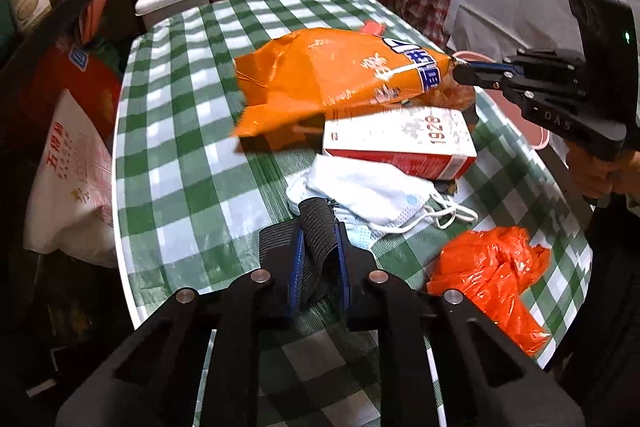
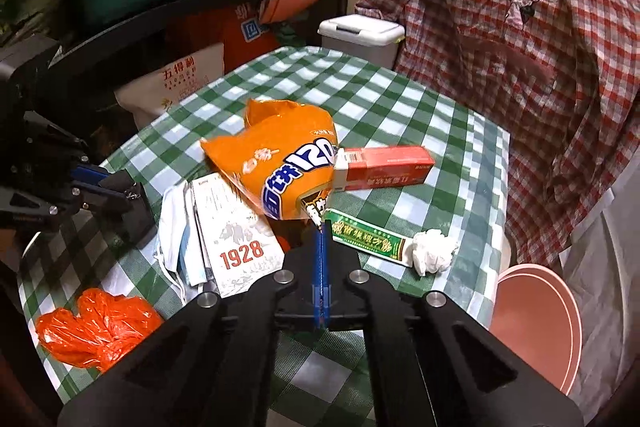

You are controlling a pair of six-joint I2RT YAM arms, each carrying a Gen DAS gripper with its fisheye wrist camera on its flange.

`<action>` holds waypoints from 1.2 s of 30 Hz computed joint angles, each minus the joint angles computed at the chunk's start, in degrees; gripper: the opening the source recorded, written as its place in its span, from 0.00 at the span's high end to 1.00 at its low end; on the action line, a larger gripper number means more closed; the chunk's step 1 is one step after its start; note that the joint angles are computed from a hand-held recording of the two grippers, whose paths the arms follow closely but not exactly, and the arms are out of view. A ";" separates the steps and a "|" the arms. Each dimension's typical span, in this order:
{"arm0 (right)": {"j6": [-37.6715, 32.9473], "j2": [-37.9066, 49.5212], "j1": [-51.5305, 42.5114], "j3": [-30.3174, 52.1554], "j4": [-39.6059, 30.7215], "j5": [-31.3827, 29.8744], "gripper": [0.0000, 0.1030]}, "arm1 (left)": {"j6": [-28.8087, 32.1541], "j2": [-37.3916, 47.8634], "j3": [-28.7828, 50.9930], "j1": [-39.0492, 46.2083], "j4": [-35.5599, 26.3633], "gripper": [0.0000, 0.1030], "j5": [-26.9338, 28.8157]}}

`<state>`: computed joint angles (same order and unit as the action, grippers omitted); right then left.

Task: Collect trash
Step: 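Grasp the black strap with the left gripper while the right gripper grasps the orange snack bag, then carry both items to the pink bucket and open both grippers to drop them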

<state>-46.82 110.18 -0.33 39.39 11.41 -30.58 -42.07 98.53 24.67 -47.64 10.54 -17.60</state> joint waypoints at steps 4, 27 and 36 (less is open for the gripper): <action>0.63 -2.61 -1.47 -0.50 -0.79 -2.08 1.00 | -0.66 -4.53 -1.52 0.12 -1.16 0.86 -1.74; 3.26 -12.51 -14.10 1.20 -8.72 -14.41 1.00 | -11.14 -16.40 3.67 -8.21 -12.89 0.86 -21.47; 5.18 -12.96 -19.13 4.50 -12.67 -18.89 1.00 | -14.90 -11.96 10.60 -12.39 -17.12 0.86 -27.77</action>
<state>-41.65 97.22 -19.46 43.89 -1.26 -49.48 -56.97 86.57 35.27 -60.03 -6.58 -45.37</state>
